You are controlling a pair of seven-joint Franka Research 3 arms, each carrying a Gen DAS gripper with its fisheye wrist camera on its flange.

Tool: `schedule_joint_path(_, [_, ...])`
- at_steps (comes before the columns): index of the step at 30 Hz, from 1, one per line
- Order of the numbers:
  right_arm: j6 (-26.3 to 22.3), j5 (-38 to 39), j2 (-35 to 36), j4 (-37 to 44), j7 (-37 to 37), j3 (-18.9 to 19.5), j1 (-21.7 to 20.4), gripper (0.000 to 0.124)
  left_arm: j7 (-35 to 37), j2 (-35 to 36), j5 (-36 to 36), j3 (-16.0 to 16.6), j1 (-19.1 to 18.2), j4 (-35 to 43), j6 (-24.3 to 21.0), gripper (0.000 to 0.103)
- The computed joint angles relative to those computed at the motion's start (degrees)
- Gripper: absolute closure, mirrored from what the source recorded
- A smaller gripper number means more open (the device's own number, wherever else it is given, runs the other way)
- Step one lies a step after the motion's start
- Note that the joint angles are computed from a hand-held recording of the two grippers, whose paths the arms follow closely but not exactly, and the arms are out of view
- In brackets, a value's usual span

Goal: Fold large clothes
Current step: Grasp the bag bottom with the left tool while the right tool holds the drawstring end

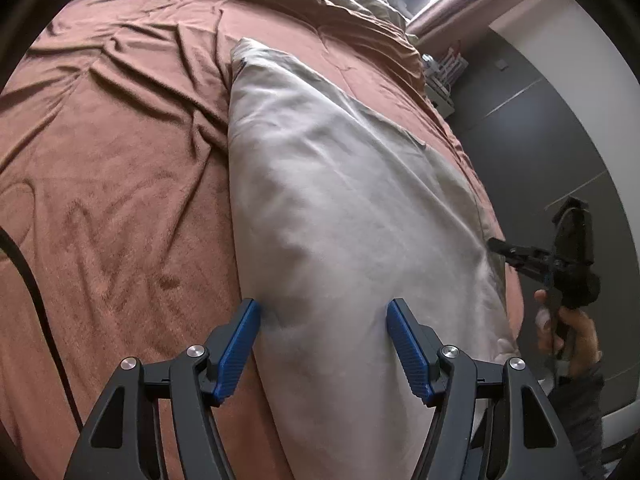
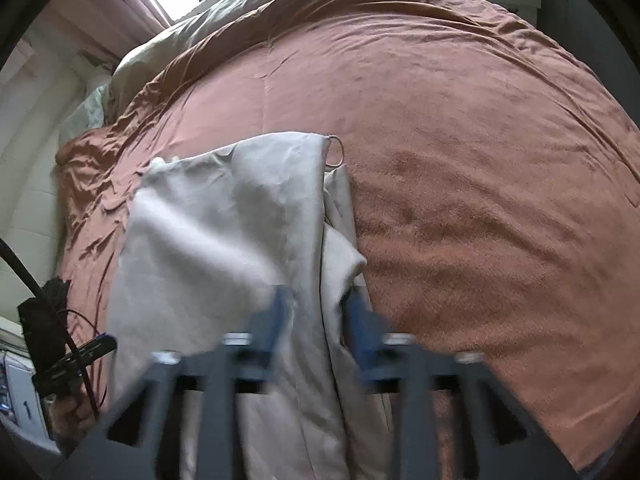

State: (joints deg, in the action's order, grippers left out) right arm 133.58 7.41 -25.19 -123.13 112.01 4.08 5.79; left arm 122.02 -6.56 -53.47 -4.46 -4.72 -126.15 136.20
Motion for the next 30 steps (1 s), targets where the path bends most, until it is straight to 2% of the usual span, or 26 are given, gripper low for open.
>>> schedule_joint_path(1, [0.77, 0.62, -0.7, -0.7, -0.65, -0.54, 0.19, 0.051, -0.08, 0.13, 0.19, -0.05, -0.01, 0.15, 0.06, 0.036])
schedule_joint_path(2, [1.59, 1.58, -1.61, -1.58, -1.73, -1.28, 0.48, 0.047, -0.64, 0.29, 0.79, -0.19, 0.0, 0.42, 0.3, 0.036])
schedule_joint_path(10, [4.56, 12.43, -3.7, -6.92, -9.88, -6.53, 1.57, 0.047, -5.36, 2.91, 4.66, -0.74, 0.49, 4.02, 1.26, 0.036])
schedule_joint_path(16, [2.37, 27.28, 1.19, -7.02, -21.66, -12.23, 4.1, 0.047, -9.15, 7.74, 7.74, -1.97, 1.83, 9.25, 1.67, 0.036])
schedule_joint_path(23, [-1.65, 43.29, 7.75, -1.66, -35.72, -15.64, 3.72, 0.047, -10.98, 12.53, 10.62, -3.97, 3.61, 14.72, 0.81, 0.036])
schedule_joint_path(25, [-3.41, 45.93, 10.69, 0.48, -37.63, -15.57, 2.9, 0.048, -10.78, 13.42, 10.35, -4.57, 4.15, 15.59, 1.25, 0.036])
schedule_joint_path(30, [-8.46, 46.45, 18.21, 8.04, -39.21, -13.66, -0.34, 0.053, -10.05, 15.28, 8.06, -5.61, 5.49, 16.41, 1.48, 0.036])
